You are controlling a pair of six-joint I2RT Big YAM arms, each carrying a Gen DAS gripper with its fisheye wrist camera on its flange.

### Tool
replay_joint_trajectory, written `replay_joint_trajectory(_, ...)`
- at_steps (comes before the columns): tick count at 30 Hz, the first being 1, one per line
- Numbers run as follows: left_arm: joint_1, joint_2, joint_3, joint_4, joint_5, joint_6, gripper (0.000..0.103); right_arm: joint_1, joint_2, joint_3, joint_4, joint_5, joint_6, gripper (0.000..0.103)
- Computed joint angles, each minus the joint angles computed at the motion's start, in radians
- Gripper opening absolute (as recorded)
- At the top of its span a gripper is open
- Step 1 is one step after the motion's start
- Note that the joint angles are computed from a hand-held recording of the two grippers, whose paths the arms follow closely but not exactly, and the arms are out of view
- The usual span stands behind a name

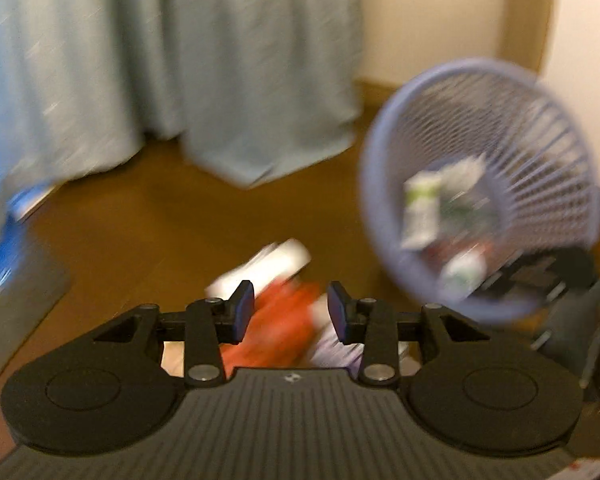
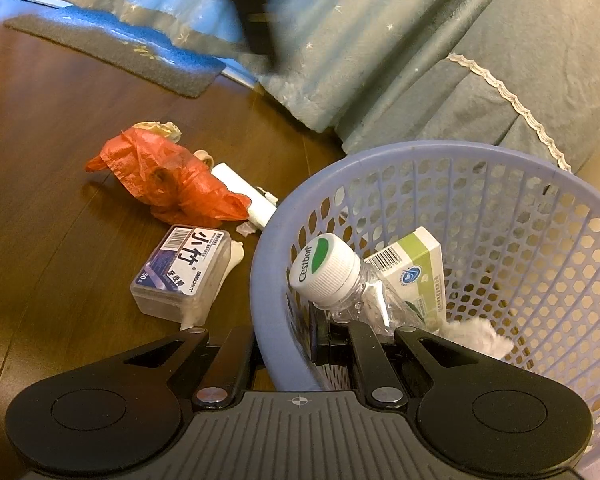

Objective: Collect trash
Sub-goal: 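Carry the white tissue with the left tool into the basket and release, then grasp the red plastic bag with the left tool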

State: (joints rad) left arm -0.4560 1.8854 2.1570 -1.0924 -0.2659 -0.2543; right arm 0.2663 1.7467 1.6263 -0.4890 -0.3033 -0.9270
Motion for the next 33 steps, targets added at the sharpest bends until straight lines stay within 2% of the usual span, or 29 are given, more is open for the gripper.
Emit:
replay_joint_trajectory(2,0.013,-0.055,-0.104,-0.004,-0.039,-0.029,0.036,0.000,-0.001,-0.004,0.001,0.001,-0.006,0.005)
replay_joint_trajectory(4,0.017,-0.081,-0.161,-0.008,-0.069,-0.023,0.039,0.000,-0.002,-0.005,0.000,0.002,-0.011,0.005)
replay_joint_trajectory(7,0.025,-0.091,-0.213,0.006,-0.068,-0.010,0.048,-0.003,-0.007,-0.010,-0.002,0.001,-0.017,0.005)
replay_joint_trajectory(10,0.035,-0.072,-0.219,0.032,-0.032,0.050,0.055,0.001,-0.007,-0.012,-0.002,0.007,-0.023,0.005)
replay_joint_trajectory(17,0.032,-0.016,-0.212,0.102,-0.025,0.234,0.069,0.002,-0.010,-0.016,-0.004,0.011,-0.034,0.005)
replay_joint_trajectory(21,0.036,0.036,-0.169,0.060,-0.022,0.262,0.068,0.004,-0.008,-0.015,-0.005,0.008,-0.040,0.005)
replay_joint_trajectory(22,0.036,0.044,-0.164,0.054,-0.016,0.265,0.067,0.004,-0.009,-0.016,-0.004,0.008,-0.040,0.005)
replay_joint_trajectory(24,0.034,0.058,-0.150,0.039,-0.012,0.271,0.057,0.004,-0.008,-0.015,-0.005,0.008,-0.042,0.005)
replay_joint_trajectory(25,0.032,0.067,-0.140,0.027,-0.012,0.276,0.044,0.004,-0.007,-0.014,-0.006,0.008,-0.043,0.005)
replay_joint_trajectory(26,0.031,0.075,-0.129,0.012,-0.011,0.280,0.030,0.000,0.001,-0.001,-0.021,-0.032,-0.075,0.005)
replay_joint_trajectory(28,0.028,0.079,-0.123,-0.009,-0.005,0.272,0.017,0.000,0.003,0.003,-0.022,-0.032,-0.072,0.005)
replay_joint_trajectory(33,0.018,0.017,-0.187,-0.034,0.010,0.240,0.011,0.000,0.002,0.000,-0.018,-0.033,-0.065,0.005)
